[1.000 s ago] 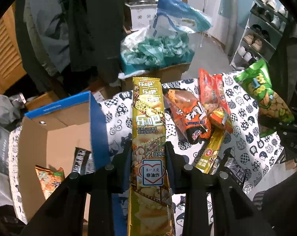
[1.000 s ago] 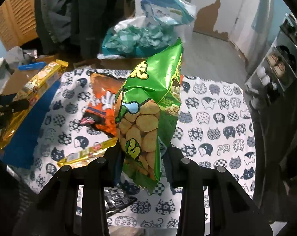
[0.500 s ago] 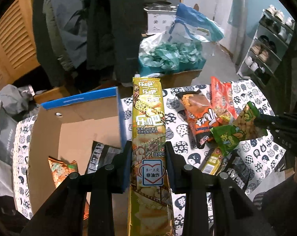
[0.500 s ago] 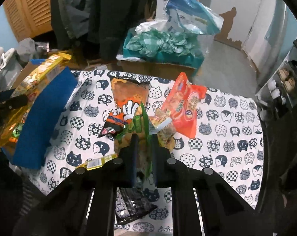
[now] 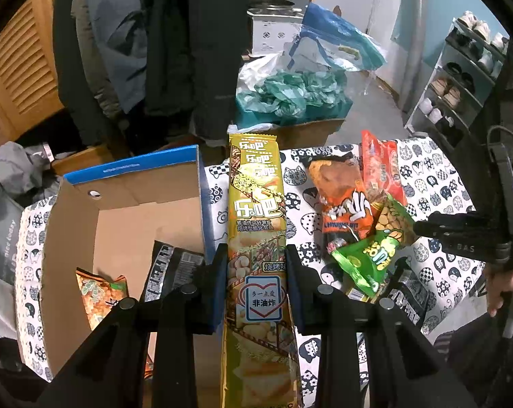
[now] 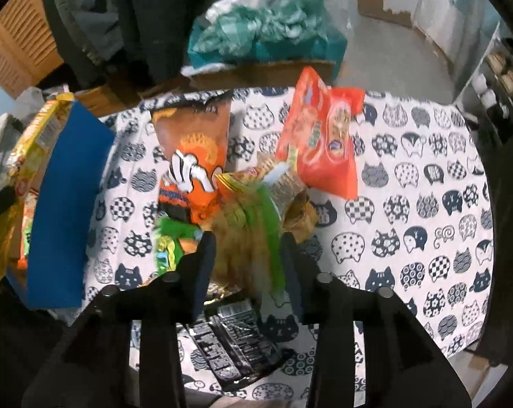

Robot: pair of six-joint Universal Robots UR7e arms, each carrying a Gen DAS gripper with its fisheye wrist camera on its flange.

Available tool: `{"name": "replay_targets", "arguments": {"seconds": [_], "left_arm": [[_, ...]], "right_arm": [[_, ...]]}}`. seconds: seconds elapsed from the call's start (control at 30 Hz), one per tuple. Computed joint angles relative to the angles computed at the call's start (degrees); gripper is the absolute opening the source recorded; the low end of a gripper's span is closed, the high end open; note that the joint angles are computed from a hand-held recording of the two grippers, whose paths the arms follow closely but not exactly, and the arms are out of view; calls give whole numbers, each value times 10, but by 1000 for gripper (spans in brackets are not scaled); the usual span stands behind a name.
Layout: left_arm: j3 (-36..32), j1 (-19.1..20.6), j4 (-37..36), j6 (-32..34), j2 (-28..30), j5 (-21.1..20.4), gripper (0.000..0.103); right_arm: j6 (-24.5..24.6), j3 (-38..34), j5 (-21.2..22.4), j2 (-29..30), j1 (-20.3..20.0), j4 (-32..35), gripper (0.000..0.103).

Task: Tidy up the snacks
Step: 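Grasp a second black snack bag with the right gripper while the left holds the yellow bar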

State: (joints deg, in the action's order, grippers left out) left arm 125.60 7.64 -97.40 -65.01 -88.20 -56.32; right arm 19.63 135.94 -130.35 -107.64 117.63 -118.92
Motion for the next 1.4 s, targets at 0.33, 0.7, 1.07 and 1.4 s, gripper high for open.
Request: {"name": "replay_targets", "arguments": {"seconds": [0.33, 0.7, 1.07, 1.4], "left_arm": [[2, 10, -24, 21, 19, -12, 32], [11, 18, -26, 21, 18, -19, 32], [25, 11, -54, 39, 31, -65, 32], [25, -7, -64, 41, 56, -82, 32]], "right_arm": [[4, 5, 35, 7, 4, -10, 63], [12, 1, 24, 42, 31, 12, 64], [8, 28, 47, -11, 48, 117, 64], [-35, 66, 68, -45, -3, 115, 65]]}}
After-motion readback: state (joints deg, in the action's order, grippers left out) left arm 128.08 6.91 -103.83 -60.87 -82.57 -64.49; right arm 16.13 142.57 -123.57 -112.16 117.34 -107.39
